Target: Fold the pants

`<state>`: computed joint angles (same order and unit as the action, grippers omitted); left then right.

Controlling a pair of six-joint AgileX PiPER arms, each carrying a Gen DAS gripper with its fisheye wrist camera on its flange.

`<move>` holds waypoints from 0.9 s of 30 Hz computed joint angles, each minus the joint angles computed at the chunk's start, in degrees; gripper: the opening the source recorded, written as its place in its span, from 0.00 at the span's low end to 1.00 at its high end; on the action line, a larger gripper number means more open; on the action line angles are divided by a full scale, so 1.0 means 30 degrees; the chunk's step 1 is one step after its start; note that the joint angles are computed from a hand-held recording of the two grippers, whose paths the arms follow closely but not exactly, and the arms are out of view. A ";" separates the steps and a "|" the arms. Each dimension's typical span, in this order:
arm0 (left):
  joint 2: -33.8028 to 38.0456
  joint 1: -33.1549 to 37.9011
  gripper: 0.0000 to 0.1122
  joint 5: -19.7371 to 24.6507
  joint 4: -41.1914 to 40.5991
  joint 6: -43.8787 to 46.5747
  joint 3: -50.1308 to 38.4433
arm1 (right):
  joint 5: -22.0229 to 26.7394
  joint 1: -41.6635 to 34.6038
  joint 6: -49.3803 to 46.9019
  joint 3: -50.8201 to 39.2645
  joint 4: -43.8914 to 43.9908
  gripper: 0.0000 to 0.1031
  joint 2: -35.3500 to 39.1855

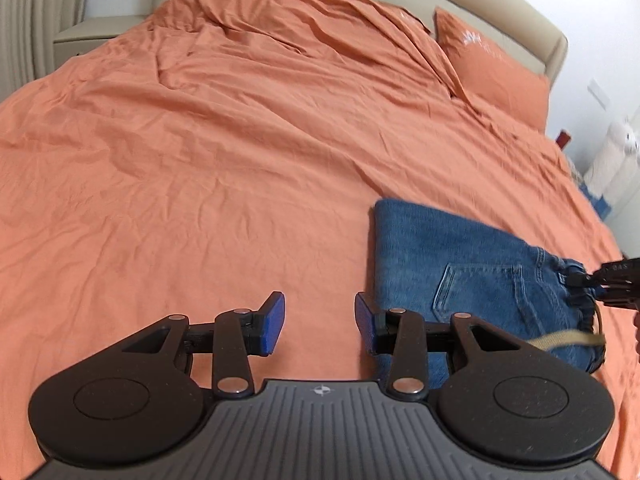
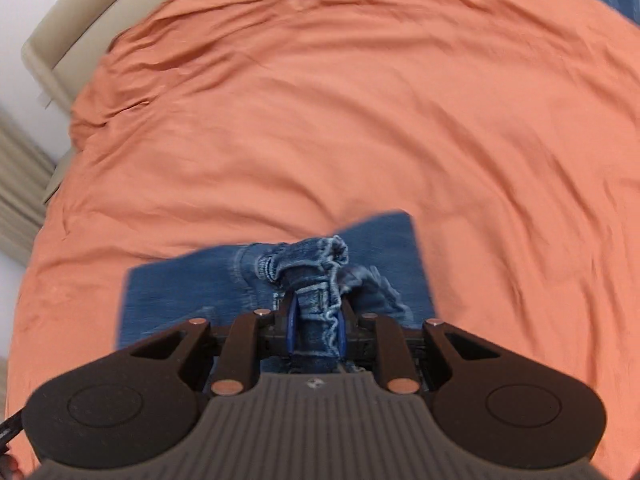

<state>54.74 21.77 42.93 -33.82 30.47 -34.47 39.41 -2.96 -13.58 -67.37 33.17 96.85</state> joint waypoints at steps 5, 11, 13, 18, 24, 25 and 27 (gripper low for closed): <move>0.0504 -0.2001 0.40 -0.1143 0.1498 -0.1627 -0.0040 | -0.0111 -0.1026 -0.1922 0.0111 0.2576 0.15 0.1572; 0.1042 -0.3971 0.40 -0.2136 0.3056 -0.4236 -0.0131 | 0.2403 -0.1517 -0.2154 -0.2039 0.2714 0.13 0.2159; 0.1094 -0.4546 0.40 -0.2445 0.3573 -0.4992 -0.0099 | 0.3823 -0.2369 -0.3524 -0.2430 0.4606 0.13 0.2006; 0.1428 -0.6171 0.40 -0.2943 0.4677 -0.7129 -0.0174 | 0.4968 -0.2817 -0.3308 -0.3581 0.4098 0.12 0.2780; 0.0759 -0.7776 0.39 -0.2595 0.6220 -0.7973 -0.0163 | 0.3235 -0.3831 -0.5825 -0.1730 0.5998 0.11 0.4348; 0.0569 -0.7750 0.39 -0.2387 0.6079 -0.7635 -0.0136 | 0.2932 -0.3885 -0.6260 -0.1448 0.6355 0.12 0.4414; 0.0196 -0.7948 0.39 -0.2069 0.6126 -0.7415 -0.0090 | 0.2133 -0.3644 -0.6312 -0.0852 0.6427 0.21 0.3991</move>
<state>55.32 -2.07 36.72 -15.44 8.23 -34.74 45.81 -13.89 -32.51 -69.93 52.45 108.82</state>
